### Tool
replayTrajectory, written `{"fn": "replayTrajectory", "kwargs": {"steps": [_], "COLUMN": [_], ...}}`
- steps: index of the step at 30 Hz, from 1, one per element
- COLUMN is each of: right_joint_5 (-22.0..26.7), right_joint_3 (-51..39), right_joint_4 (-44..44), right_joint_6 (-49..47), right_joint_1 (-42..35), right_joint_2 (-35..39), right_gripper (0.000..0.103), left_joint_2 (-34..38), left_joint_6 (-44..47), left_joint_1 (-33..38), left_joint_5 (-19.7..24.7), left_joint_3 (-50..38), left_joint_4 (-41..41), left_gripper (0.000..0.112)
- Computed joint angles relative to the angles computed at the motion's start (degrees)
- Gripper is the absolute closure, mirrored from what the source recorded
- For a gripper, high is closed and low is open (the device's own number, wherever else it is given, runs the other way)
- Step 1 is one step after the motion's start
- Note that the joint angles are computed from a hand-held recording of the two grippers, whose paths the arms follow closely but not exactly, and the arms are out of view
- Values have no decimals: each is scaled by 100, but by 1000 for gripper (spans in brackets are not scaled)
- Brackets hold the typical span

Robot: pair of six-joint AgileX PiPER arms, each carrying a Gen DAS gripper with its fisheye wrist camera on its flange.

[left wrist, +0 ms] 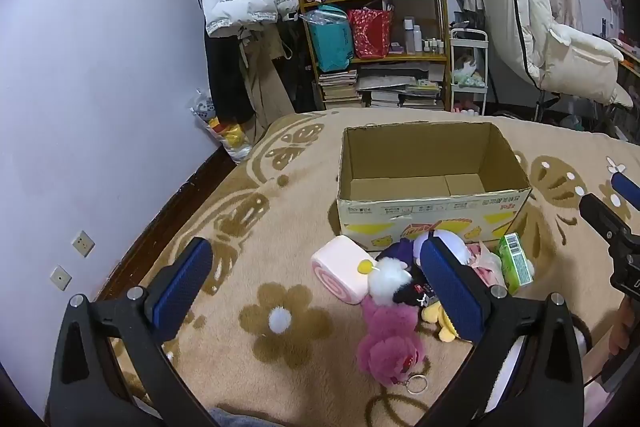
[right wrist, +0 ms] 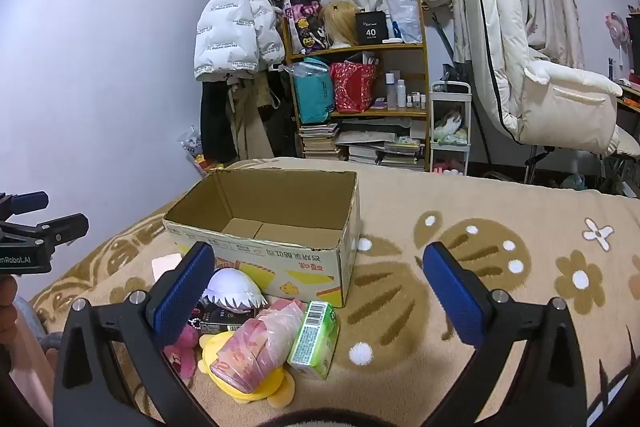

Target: Organize soft objects

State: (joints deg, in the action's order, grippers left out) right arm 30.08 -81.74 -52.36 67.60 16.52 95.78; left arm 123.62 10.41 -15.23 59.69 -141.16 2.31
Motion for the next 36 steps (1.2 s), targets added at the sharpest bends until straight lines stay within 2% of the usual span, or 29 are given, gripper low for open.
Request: {"fn": "replayTrajectory", "kwargs": {"steps": [3, 6, 9, 19, 23, 36], "right_joint_5": [3, 8, 12, -38, -44, 46], "right_joint_3": [-1, -6, -21, 29, 28, -72], "right_joint_4": [20, 32, 34, -45, -40, -36], "right_joint_6": [-9, -8, -6, 59, 52, 34], "right_joint_1": [1, -2, -5, -14, -18, 20], "right_joint_2": [-4, 2, 17, 0, 8, 52], "right_gripper": [0, 0, 0, 0, 0, 0], "left_joint_2": [-59, -204, -14, -171, -30, -95], "left_joint_6": [47, 26, 98, 75, 102, 74], "left_joint_1": [15, 12, 2, -17, 2, -11], "left_joint_5": [-85, -359, -67, -231, -43, -111], "left_joint_3": [106, 468, 10, 356, 41, 157], "left_joint_4": [-48, -4, 17, 5, -26, 8], "left_gripper": [10, 10, 10, 10, 10, 10]}}
